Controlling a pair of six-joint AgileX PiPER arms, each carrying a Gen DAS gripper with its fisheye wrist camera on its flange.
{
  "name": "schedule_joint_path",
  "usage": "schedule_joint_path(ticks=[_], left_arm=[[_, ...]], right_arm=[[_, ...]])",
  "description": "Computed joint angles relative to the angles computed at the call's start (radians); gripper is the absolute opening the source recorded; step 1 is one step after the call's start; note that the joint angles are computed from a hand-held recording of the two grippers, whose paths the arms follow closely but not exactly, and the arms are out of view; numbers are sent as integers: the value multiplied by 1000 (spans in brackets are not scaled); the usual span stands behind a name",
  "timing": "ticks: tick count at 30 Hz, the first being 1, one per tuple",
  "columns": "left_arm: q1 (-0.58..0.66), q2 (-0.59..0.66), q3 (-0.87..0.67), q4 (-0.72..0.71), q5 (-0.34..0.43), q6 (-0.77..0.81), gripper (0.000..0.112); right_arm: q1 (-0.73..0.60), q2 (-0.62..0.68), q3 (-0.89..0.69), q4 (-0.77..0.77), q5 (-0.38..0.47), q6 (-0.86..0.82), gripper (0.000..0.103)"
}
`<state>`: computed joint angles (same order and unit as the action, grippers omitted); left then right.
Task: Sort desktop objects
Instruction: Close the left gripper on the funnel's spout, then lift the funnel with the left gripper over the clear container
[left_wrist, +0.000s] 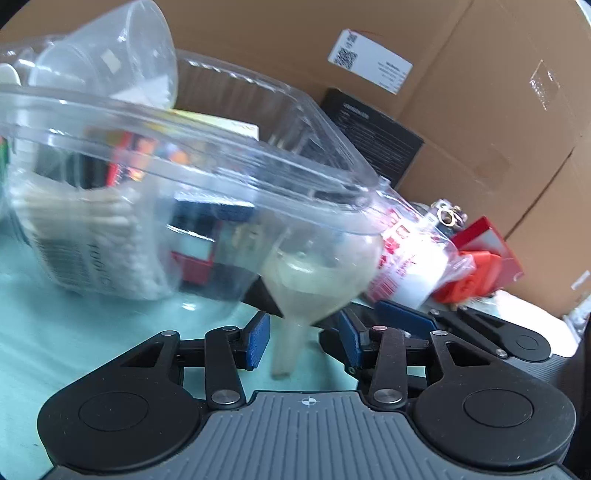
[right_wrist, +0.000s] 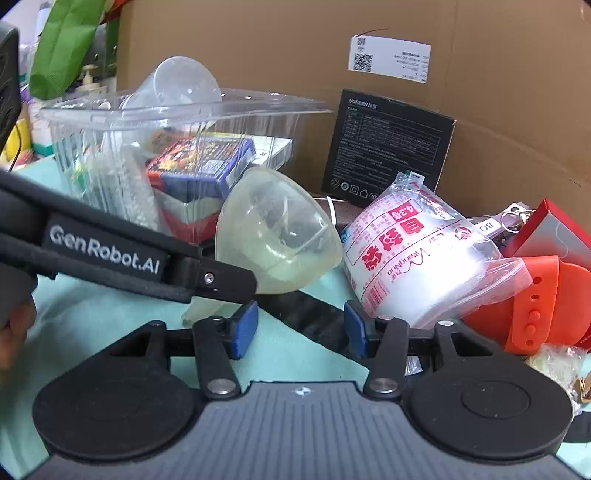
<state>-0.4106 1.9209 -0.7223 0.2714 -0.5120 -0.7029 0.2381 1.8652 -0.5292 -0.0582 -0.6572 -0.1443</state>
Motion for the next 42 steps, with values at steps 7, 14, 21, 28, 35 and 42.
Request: schedule_joint_path(ticks=[7,14,21,28,35,42], left_arm=[[-28,39,-71,-7,52,9,50],[-57,60,-124,-37,113,60,41],[-63,66,-136,-53,132,112,12],[-84,-2,-7,-92,80,164,12],[-82,-131,206,-31,5,148,12],[-106,-242,387,-179,-89,252,69]], right_arm=[[-54,-25,31,-191,18,120,62],[-109,-34,34,-331,18,287,62],[-66,-35,36,-311,27,262,62],[-93,-74,99,-294,15,260,66],[-104,-126,232,-313,-64,234,82],[-19,-170,338,-203,-137,171,86]])
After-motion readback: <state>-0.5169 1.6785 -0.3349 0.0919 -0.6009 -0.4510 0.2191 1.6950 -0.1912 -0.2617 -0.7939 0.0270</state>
